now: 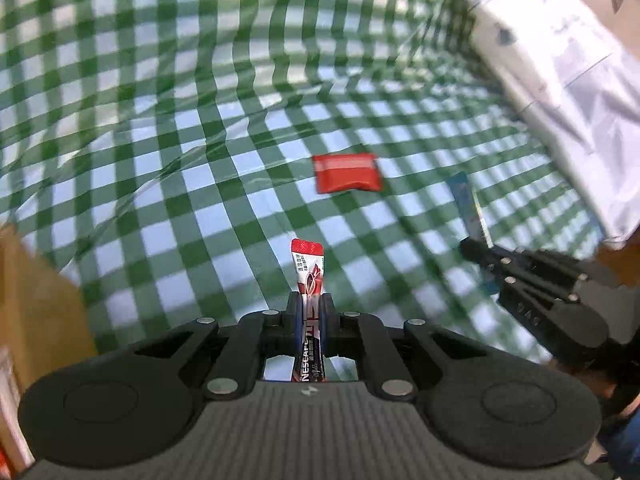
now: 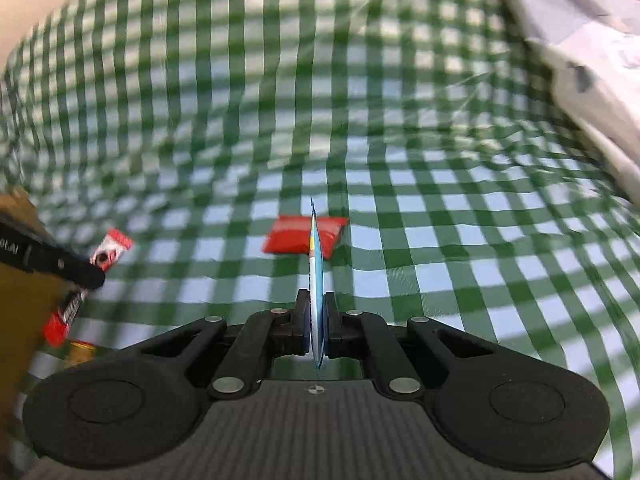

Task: Organize snacks
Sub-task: 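Grasp the red Nescafe stick with the left tool while the right tool grasps the blue stick packet, then carry both sticks over the box and lower them inside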

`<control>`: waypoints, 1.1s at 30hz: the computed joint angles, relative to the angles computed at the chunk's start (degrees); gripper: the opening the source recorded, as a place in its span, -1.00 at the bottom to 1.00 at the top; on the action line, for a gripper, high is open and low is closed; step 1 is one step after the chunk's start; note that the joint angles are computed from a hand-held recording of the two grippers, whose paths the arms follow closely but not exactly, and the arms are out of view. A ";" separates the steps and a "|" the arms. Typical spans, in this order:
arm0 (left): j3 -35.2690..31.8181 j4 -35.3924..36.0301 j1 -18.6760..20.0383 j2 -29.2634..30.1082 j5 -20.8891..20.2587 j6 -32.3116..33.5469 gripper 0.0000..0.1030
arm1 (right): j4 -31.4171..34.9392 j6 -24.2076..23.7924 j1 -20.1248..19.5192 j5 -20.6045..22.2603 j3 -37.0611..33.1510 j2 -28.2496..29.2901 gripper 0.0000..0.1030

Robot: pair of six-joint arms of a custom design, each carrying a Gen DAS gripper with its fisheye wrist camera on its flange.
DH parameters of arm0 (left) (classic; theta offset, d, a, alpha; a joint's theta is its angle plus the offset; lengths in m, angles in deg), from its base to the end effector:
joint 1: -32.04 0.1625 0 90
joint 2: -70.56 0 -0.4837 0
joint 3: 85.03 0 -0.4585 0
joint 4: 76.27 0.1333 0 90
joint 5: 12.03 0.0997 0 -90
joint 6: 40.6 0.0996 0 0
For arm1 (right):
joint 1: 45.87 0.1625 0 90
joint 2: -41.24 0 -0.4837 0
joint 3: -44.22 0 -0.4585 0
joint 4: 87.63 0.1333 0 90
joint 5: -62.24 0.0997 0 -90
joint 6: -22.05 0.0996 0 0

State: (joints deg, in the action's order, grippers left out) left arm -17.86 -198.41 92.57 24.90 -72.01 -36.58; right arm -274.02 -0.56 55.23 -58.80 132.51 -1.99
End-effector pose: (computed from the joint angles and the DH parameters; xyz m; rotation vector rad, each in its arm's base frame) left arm -0.2728 -0.8550 0.2740 0.6984 2.5503 -0.3960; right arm 0.2354 -0.7744 0.1938 0.3775 -2.3166 1.0475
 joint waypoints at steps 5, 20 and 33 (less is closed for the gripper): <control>13.02 -2.86 -3.20 -12.01 1.68 -3.57 -0.84 | -1.92 9.24 5.00 -0.75 7.84 -4.60 -0.89; 36.10 4.52 -11.23 -42.17 18.54 -19.43 -0.84 | 12.48 17.88 20.27 9.77 13.56 -7.65 -0.89; 43.84 -0.49 -13.72 -52.76 19.66 -18.41 -0.84 | 14.83 18.05 27.97 2.36 14.26 -7.01 -0.89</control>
State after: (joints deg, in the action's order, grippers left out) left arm 25.97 -198.91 78.85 -27.85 -52.36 -54.99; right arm -259.19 17.49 83.19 -56.45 146.77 -9.00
